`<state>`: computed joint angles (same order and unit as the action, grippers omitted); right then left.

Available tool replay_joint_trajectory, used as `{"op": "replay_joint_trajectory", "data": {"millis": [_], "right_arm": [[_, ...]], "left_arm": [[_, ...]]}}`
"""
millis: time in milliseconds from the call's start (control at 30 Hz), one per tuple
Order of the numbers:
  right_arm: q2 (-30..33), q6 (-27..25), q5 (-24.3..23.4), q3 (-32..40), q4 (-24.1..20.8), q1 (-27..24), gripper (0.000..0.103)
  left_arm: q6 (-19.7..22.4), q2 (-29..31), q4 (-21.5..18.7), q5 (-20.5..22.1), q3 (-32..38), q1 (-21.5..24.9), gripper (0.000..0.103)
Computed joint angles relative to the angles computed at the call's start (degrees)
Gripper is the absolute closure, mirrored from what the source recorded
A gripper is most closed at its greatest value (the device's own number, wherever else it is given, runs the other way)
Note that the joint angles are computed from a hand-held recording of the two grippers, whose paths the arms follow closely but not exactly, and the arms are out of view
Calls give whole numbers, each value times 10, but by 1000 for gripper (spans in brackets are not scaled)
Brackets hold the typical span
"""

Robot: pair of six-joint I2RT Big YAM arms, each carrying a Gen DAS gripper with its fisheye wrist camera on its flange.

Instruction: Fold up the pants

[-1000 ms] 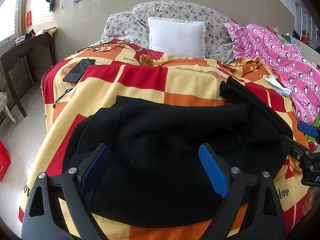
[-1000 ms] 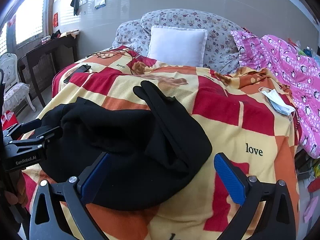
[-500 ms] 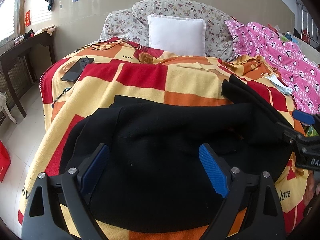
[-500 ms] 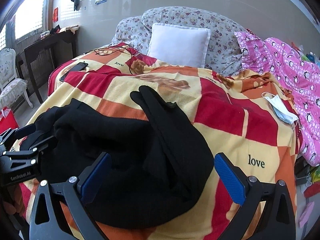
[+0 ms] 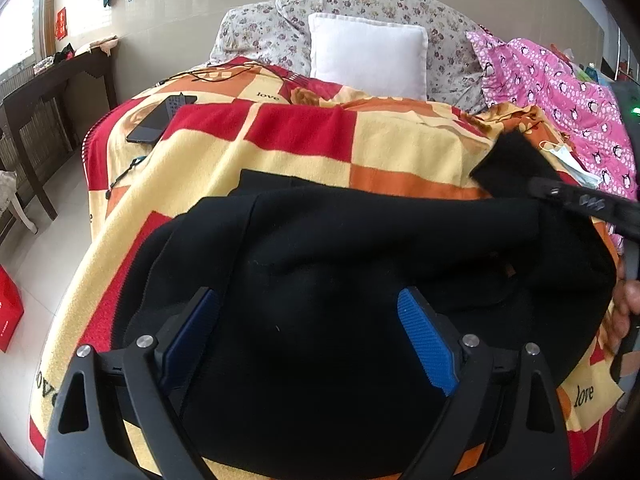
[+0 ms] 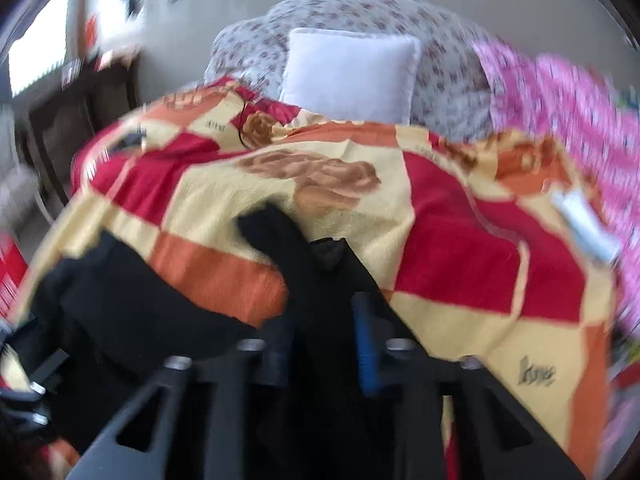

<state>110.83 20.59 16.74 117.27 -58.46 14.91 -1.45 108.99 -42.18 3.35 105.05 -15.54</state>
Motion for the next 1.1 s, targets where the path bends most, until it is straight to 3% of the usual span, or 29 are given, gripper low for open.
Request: {"op": "replay_joint_trajectory", "data": {"millis": [100,300,433,500,567,633,700,833,900,967,1033,1100], "right_arm": [[-45,30,-1,-59,4,-14,84],[-189,88,32,-234,60,-38,91],[-260,135,63,-330,39,-55,88],[-279,130,58,-354,37,-61,85],[-281,116,38,-350,34,-55,77],[-276,92,19,-336,52,-42,39],[-252,57,2,-304,74,-23,23],[-162,11,-3,-197,66,3,16],[-108,19,-7,-134,38,4,16],[-72,29,-42,-96,37,-8,23],[-50,37,-61,-78,37,-19,91],[-58,62,-97,-96,57,-32,95]], "left_arm": [[1,2,-1,-2,0,0,11],[-3,4,-1,1,2,1,11],[-3,6,-3,3,4,0,11],[-4,6,-3,3,3,0,11],[-7,6,-3,4,5,0,11],[-11,6,-4,3,5,0,11],[-11,4,-3,2,3,-1,11],[-9,3,-5,2,2,-1,11],[-7,2,-4,2,0,0,11],[-7,2,-6,3,1,-1,11],[-6,1,-4,2,-2,0,11],[-9,2,-7,7,-1,1,11]]}}
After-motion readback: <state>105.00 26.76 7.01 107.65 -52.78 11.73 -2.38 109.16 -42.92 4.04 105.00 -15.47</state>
